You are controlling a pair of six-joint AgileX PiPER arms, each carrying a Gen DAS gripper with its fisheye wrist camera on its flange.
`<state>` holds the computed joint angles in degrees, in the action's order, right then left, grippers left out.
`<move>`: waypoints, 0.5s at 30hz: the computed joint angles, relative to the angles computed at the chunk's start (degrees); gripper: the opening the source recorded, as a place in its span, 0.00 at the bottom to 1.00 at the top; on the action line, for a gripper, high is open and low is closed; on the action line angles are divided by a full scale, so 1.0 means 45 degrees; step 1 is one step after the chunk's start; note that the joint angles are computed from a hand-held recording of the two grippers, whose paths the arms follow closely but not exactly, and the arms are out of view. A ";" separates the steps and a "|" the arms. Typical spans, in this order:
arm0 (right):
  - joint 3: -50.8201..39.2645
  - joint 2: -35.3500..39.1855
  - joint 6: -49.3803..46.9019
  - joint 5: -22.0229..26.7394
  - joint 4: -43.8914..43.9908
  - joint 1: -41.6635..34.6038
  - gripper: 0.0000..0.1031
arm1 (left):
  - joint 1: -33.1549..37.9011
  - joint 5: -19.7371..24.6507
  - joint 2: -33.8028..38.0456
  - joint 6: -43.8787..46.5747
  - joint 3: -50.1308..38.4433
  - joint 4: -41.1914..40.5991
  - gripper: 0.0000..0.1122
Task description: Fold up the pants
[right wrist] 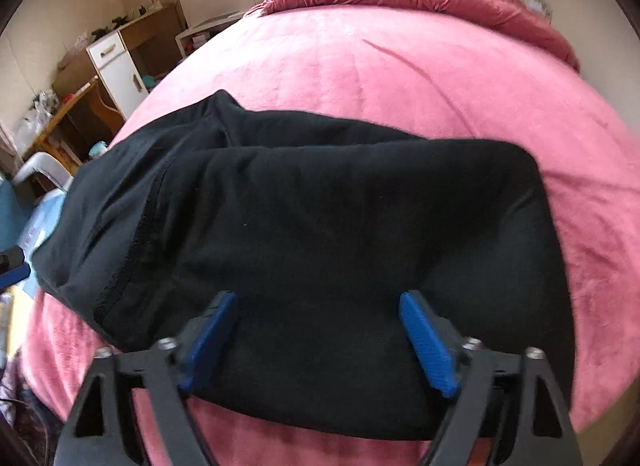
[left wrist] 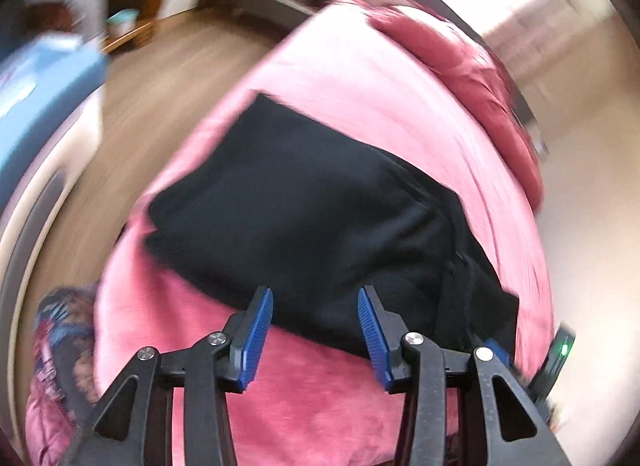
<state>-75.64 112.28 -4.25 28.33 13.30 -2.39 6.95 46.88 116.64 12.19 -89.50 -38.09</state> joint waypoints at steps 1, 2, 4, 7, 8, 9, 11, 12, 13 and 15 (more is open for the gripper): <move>0.0126 0.0001 -0.0365 -0.0137 0.0479 -0.0093 0.96 | 0.0356 0.0157 0.0147 -0.0140 -0.0010 -0.0199 0.40; 0.0243 -0.0048 -0.0426 -0.0271 0.0613 -0.0090 0.97 | 0.0749 0.0247 0.0284 -0.0498 0.0026 -0.0301 0.40; 0.0236 -0.0017 -0.0742 -0.0263 0.0845 -0.0149 0.98 | 0.1273 0.0364 0.0660 -0.0914 -0.0051 -0.0540 0.40; 0.0261 -0.0052 -0.0654 -0.0256 0.0647 -0.0072 0.98 | 0.1986 0.0817 0.1353 -0.1339 -0.0308 -0.1310 0.40; 0.0261 -0.0044 -0.0670 -0.0268 0.0634 -0.0066 0.98 | 0.2122 0.0936 0.1550 -0.1531 -0.0457 -0.1452 0.40; 0.0239 -0.0031 -0.0615 -0.0257 0.0540 -0.0042 0.98 | 0.2198 0.0952 0.1659 -0.1653 -0.0544 -0.1438 0.40; 0.0215 -0.0036 -0.0268 -0.0245 0.0137 0.0063 0.98 | 0.2311 0.1088 0.1982 -0.1883 -0.0875 -0.1422 0.40; 0.0210 -0.0038 -0.0059 -0.0245 -0.0108 0.0129 0.98 | 0.2396 0.1262 0.2158 -0.1986 -0.1136 -0.1495 0.40; 0.0197 -0.0042 0.0145 -0.0221 -0.0364 0.0184 0.98 | 0.2418 0.1307 0.2313 -0.2087 -0.1321 -0.1517 0.40; 0.0118 0.0000 0.0362 -0.0193 -0.0587 0.0247 0.98 | 0.2334 0.1321 0.2660 -0.2512 -0.1767 -0.1193 0.40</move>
<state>-75.11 112.28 -2.62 27.46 10.66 -1.28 17.45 52.83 128.61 0.88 -97.45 -43.46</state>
